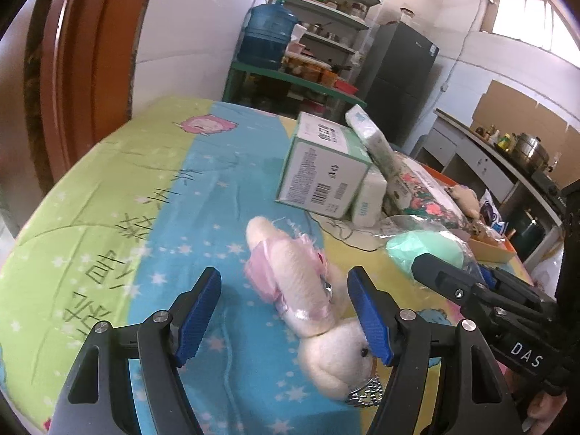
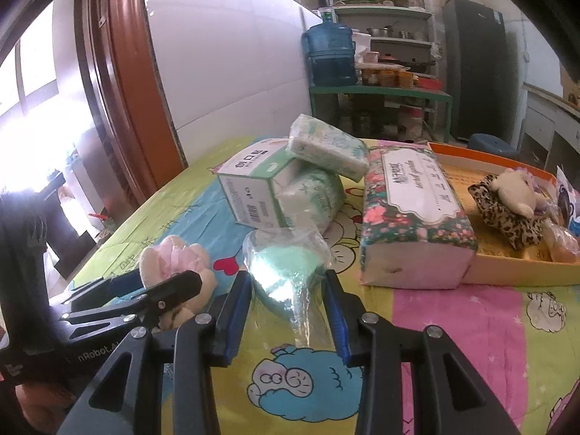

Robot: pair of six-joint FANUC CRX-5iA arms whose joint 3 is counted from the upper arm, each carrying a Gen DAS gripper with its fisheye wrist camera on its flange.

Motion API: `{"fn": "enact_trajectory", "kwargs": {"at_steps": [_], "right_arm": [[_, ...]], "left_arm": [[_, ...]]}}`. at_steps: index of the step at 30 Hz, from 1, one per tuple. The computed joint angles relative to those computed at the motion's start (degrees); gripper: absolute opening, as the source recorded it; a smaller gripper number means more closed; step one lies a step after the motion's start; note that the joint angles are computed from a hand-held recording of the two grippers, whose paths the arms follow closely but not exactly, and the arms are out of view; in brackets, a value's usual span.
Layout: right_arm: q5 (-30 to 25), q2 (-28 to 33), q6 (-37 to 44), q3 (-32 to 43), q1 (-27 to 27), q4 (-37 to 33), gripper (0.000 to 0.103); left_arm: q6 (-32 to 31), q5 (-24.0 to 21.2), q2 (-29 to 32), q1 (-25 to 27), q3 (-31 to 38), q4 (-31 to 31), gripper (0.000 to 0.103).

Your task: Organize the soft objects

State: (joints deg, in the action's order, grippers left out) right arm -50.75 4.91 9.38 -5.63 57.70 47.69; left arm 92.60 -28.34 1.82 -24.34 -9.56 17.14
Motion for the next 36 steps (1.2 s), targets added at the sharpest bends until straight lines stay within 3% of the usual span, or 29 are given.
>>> {"fn": "enact_trajectory", "kwargs": {"at_steps": [2, 5, 17, 36], "right_arm": [[-0.1, -0.3, -0.3, -0.3, -0.1, 0.1, 0.04], [-0.1, -0.6, -1.0, -0.9, 0.0, 0.6, 0.04], [1.6, -2.0, -3.6, -2.1, -0.3, 5.2, 0.04], [0.4, -5.8, -8.8, -4.3, -3.1, 14.3, 0.04]], "left_arm": [[-2.5, 2.0, -0.3, -0.2, -1.4, 2.3, 0.053], [2.4, 0.6, 0.1, -1.5, 1.7, -5.8, 0.032], [3.2, 2.6, -1.2, -1.8, 2.5, -7.4, 0.027], [6.8, 1.4, 0.9, -5.3, 13.8, -17.4, 0.028]]}}
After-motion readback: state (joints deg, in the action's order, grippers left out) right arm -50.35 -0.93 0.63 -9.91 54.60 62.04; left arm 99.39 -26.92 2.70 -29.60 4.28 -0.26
